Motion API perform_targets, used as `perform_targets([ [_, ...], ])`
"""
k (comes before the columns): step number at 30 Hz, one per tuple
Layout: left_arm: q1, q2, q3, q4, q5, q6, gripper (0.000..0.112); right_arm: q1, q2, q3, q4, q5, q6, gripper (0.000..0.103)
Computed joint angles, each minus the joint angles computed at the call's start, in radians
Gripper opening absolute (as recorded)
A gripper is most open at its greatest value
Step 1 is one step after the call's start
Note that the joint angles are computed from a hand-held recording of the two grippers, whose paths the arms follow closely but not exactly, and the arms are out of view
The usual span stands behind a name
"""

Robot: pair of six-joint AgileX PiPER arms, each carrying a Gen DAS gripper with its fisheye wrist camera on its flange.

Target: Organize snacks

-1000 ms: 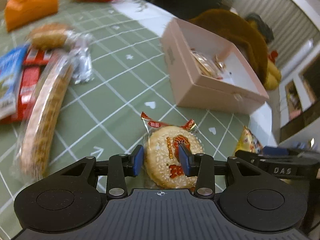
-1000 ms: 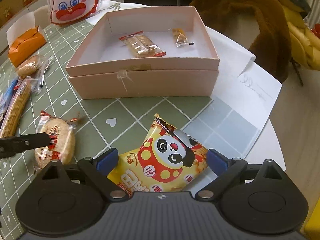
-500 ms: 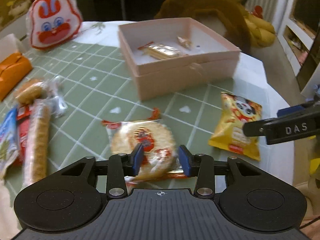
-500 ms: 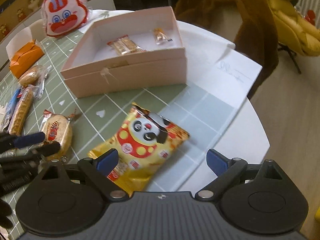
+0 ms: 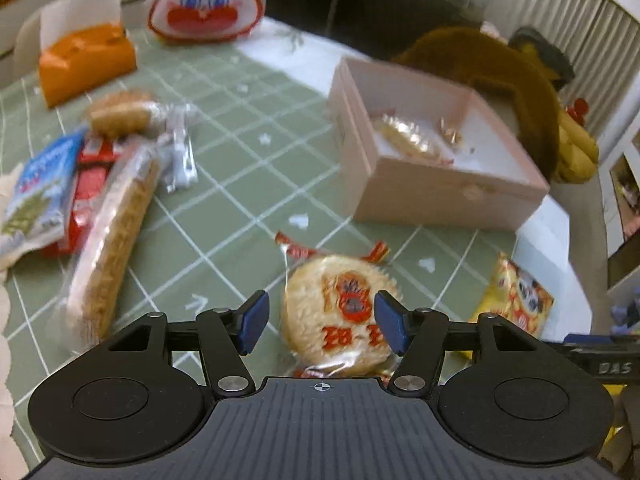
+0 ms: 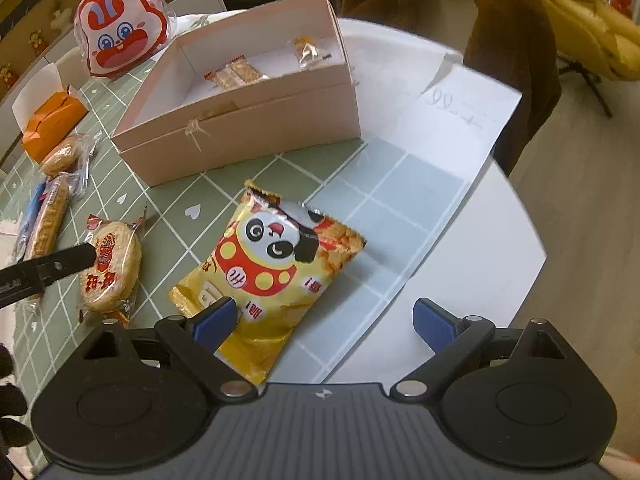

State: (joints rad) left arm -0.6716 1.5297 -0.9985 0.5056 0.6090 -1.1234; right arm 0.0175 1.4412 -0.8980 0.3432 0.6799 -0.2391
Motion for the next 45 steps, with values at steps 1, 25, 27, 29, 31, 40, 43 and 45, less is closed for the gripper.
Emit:
perform_targets([
  [1, 0.004, 0.016, -0.011, -0.027, 0.000, 0.039, 0.064, 0.003, -0.004, 0.007, 0.001, -0.008, 0.001, 0.097],
  [25, 0.017, -0.012, 0.070, -0.073, -0.121, 0.160, 0.063, 0.210, -0.052, 0.101, -0.390, -0.112, 0.363, 0.103],
  [27, 0.020, -0.055, 0.101, -0.081, -0.121, 0.156, 0.055, 0.199, -0.035, 0.065, -0.350, -0.062, 0.305, 0.103],
  [29, 0.017, -0.086, 0.124, -0.083, -0.112, 0.158, 0.053, 0.183, -0.027, 0.026, -0.297, -0.010, 0.289, 0.103],
  [31, 0.022, -0.103, 0.140, -0.114, -0.115, 0.183, 0.053, 0.182, -0.057, 0.032, -0.268, -0.029, 0.321, 0.103],
  [40, 0.104, -0.093, 0.169, -0.346, -0.202, 0.373, 0.060, 0.210, 0.054, -0.063, -0.255, -0.004, 0.415, 0.100],
  [43, 0.102, -0.076, 0.156, -0.367, -0.211, 0.410, 0.059, 0.234, 0.046, -0.046, -0.288, -0.022, 0.408, 0.096],
  [45, 0.092, -0.061, 0.142, -0.367, -0.214, 0.435, 0.060, 0.240, 0.044, -0.043, -0.285, -0.026, 0.393, 0.096],
])
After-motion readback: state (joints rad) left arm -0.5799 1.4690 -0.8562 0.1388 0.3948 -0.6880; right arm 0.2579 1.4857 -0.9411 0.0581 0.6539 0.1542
